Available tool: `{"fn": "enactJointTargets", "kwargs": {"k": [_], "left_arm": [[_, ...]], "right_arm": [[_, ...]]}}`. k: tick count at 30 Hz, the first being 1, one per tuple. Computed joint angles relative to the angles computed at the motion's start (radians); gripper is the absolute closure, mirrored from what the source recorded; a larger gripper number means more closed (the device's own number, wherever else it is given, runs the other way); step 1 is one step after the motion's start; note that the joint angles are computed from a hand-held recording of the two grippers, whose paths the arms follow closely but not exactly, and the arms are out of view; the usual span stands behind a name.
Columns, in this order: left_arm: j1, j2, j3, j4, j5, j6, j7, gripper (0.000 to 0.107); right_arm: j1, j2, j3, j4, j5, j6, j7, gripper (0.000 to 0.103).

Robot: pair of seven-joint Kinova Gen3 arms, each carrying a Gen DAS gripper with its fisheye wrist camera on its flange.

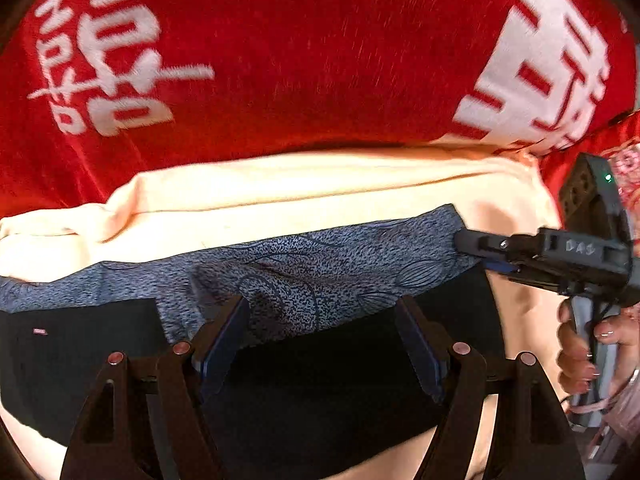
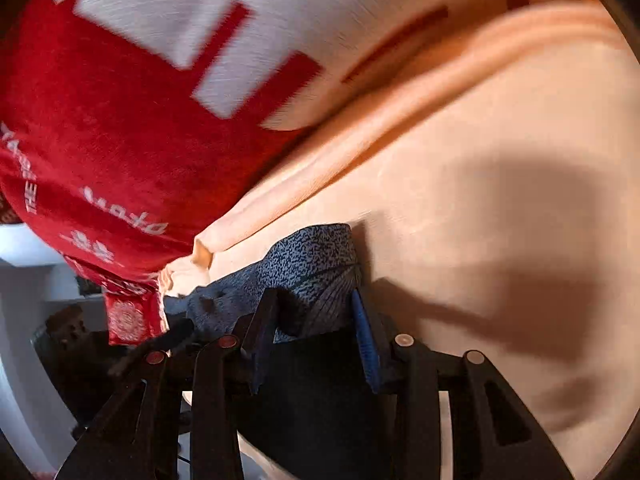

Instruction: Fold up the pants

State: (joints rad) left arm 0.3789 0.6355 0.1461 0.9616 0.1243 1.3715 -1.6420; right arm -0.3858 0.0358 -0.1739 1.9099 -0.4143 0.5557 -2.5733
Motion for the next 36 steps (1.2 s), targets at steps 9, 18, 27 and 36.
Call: {"fn": "enactJointTargets", "kwargs": {"k": [9,18,27,36], "left_arm": [[0.024,-0.085,-0.011,0.201,-0.081,-0.110,-0.059,0.032],[-0.001,-0.100,-0.033,0.183,-0.101,-0.063,-0.003,0.032],[-0.065,-0.143,-0.053,0.244,-0.118,-0.027,0.068,0.031],[-0.071,-0.166,-0.055,0.290,-0.141,-0.047,0.140,0.024]], "right_arm": [[-0.336,-0.035,0.292,-0.029,0.099,0.096,-0.103,0.074],[-0.408,0.075,0.209,-0.328,0.457,0.462,-0.332,0.062],[-0.329,0.138,-0.053,-0.540,0.597,0.714,-0.421,0.062],[-0.321,0.341,-0.166,-0.689,0.636,0.793,-0.345,0.059]]}}
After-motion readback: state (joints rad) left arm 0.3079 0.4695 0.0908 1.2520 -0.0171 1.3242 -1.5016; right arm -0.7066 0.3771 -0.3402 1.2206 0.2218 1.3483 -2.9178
